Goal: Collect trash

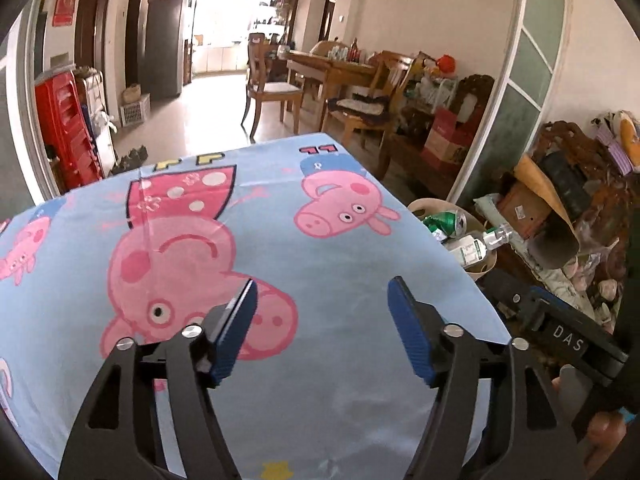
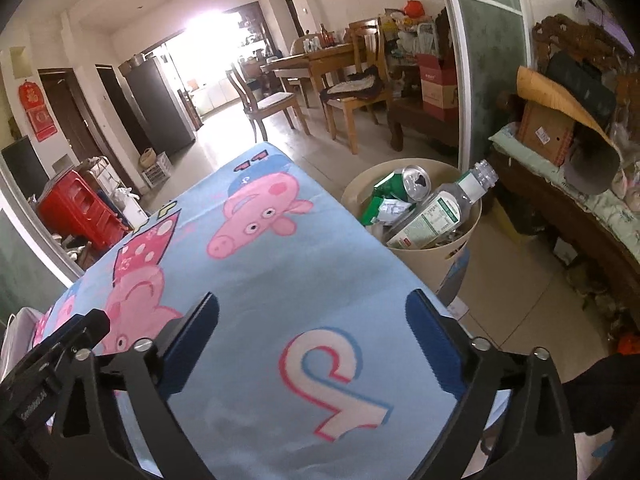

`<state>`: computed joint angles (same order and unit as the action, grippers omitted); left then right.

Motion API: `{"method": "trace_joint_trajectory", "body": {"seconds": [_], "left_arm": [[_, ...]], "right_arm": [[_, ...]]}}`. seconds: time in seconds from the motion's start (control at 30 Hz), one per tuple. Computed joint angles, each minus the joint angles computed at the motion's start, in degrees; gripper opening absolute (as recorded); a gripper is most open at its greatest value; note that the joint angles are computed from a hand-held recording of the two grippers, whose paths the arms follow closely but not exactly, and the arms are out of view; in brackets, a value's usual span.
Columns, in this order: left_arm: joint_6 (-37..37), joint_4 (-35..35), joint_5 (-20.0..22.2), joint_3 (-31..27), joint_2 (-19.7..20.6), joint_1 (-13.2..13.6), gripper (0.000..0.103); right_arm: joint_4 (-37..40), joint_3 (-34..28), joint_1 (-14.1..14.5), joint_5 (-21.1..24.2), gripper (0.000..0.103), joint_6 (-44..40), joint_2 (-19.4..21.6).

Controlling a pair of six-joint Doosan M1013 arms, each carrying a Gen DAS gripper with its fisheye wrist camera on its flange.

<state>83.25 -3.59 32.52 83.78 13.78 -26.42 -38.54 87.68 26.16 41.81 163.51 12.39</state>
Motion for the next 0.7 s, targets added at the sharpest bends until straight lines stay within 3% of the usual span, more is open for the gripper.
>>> {"method": "trace_joint_trajectory", "body": {"seconds": [0.23,0.37,0.5,0.7], "left_arm": [[-2.31,2.51,-1.45,2.27,-2.35,0.62,0.097],[-4.49,4.02,-0.37,2.51,-2.68,0.80,0.097],[-6.10,5.41,0.50,2.55,-2.76,0.47,0.097],[-8.40,10.14,0.73,2.94,-3.10,-1.06,0.097]], "right_arm": [[-3.74,-1.07,2.91,3.27,0.094,0.90,0.38],[-3.48,0.08,3.14,2.36,0.094,3.70,-0.37],[-2.48,0.09,3.11,4.18,0.094,2.73,-0.59],[-2.39,0.52,3.09,4.03,0.094,2.22,-0.96]]}}
